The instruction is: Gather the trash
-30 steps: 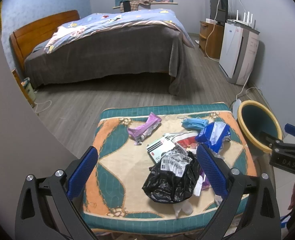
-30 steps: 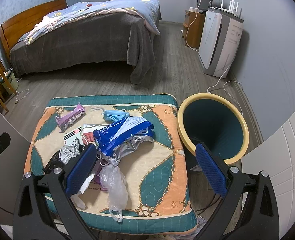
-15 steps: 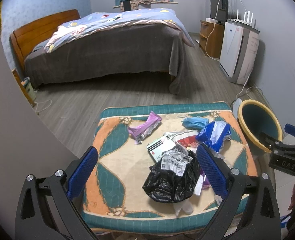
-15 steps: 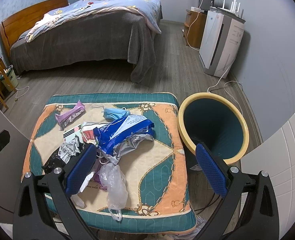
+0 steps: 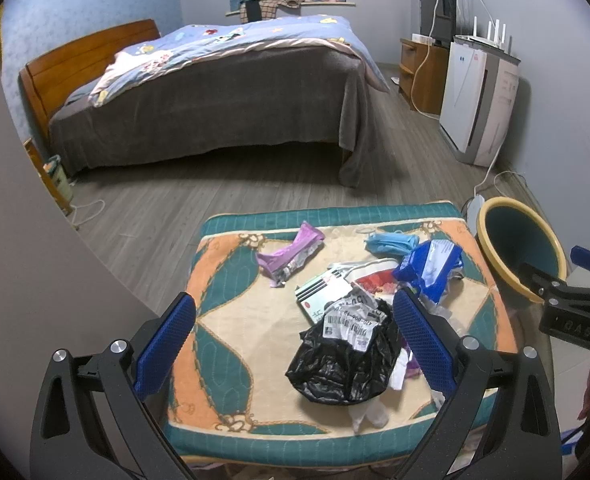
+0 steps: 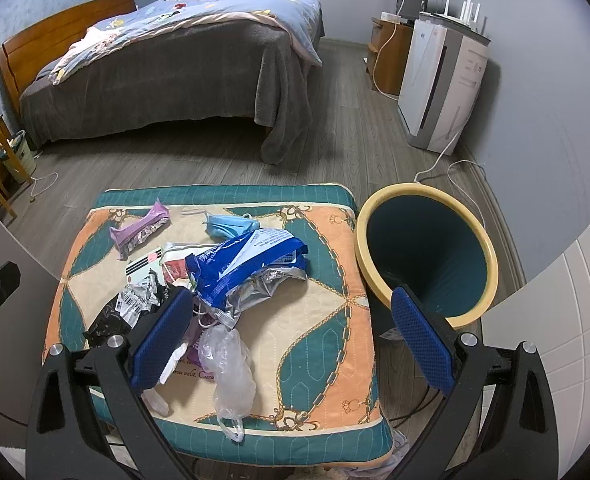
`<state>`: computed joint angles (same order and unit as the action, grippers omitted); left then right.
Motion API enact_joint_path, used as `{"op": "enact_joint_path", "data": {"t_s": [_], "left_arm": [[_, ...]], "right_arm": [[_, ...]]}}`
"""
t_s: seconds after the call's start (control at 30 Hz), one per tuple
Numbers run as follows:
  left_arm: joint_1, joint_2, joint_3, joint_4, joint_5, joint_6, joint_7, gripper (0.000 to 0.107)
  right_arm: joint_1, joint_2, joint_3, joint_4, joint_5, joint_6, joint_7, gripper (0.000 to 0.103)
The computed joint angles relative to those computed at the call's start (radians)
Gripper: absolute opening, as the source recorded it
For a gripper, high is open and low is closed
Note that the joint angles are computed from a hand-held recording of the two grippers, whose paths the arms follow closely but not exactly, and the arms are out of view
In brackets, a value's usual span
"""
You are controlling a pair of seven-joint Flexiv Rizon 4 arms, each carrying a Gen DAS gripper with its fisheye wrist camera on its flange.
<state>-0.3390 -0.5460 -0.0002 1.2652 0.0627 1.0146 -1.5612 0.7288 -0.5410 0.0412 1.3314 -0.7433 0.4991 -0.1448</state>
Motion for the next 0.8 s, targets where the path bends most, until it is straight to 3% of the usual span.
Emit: {"op": "enact_joint_path", "data": {"t_s": [0.8], "left_arm": [[0.008,0.004,-0.011,0.02,-0.006,0.013,0.011,0.098]], "right_arm": [[-0.002,0.003,0.003,0.003,0.006,-0.005,0.003,0.097]]}}
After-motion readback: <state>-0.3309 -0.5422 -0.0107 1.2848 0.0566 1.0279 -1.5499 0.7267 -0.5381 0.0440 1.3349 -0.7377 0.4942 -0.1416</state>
